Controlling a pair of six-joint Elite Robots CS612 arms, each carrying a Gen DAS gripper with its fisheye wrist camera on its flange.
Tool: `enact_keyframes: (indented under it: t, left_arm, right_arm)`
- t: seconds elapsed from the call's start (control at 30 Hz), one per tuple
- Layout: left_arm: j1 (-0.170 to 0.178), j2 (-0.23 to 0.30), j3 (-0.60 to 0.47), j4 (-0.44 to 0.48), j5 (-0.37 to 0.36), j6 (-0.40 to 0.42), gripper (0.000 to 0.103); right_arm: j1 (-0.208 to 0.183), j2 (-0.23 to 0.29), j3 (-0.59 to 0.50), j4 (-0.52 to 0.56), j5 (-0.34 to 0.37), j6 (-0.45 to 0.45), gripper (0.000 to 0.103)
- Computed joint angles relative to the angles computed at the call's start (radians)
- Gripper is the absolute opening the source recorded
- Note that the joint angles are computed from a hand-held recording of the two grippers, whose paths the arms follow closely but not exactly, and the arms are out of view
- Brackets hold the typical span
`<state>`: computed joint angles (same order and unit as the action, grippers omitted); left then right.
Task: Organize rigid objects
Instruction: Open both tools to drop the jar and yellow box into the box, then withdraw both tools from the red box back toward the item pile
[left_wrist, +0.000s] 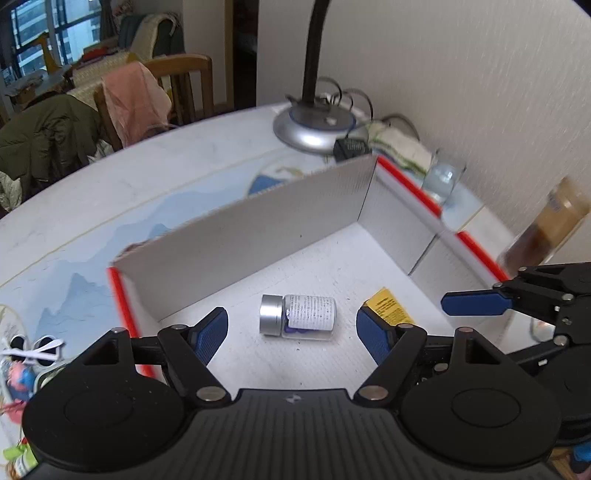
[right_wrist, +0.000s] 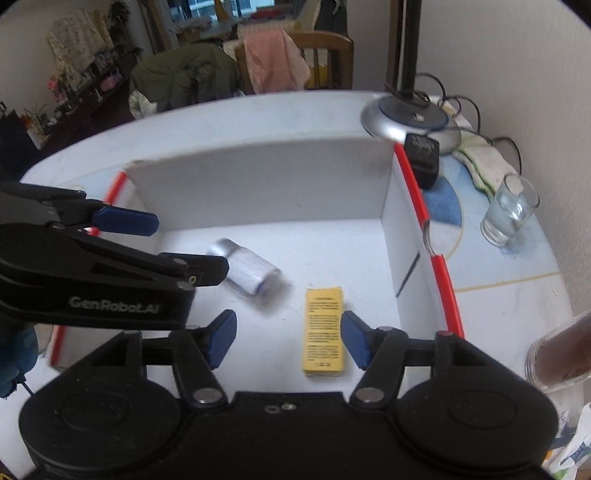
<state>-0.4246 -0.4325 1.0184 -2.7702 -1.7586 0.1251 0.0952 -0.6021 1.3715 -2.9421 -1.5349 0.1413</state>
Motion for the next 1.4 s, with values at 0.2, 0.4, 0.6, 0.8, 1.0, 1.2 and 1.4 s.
enact_keyframes:
  t: [0.2,0.4,0.6,0.8,1.0,1.2,1.4]
  left_arm:
    - [0.026,-0.068,0.124,-0.145,-0.025,-0.043,0.076]
    - [0.057,-0.122,0.230,-0.268,-0.024,-0.062,0.082]
    - [0.098,-0.160,0.308,-0.357,-0.041,-0.076,0.082]
    - [0.146,-0.190,0.368,-0.426,-0.069,-0.067,0.090]
    - [0.191,-0.203,0.399,-0.486,-0.104,-0.061,0.102]
    - [0.232,-0.204,0.423,-0.540,-0.134,-0.048,0.103]
    - [0.271,-0.189,0.422,-0.542,-0.154,-0.021,0.103]
  right_arm:
    - [0.023,-0.031,0.031,-0.074,0.003,-0.022,0.074]
    - [0.053,-0.043,0.038,-0.116,0.002,-0.013,0.081]
    - [0.093,-0.043,0.031,-0.150,-0.009,0.005,0.086]
    - [0.133,-0.035,0.023,-0.186,-0.020,0.033,0.090]
    - [0.164,-0.022,0.013,-0.244,-0.022,0.068,0.097]
    - [0.192,-0.011,-0.006,-0.269,-0.046,0.116,0.102]
    - [0.220,0.010,-0.043,-0.245,-0.075,0.147,0.103]
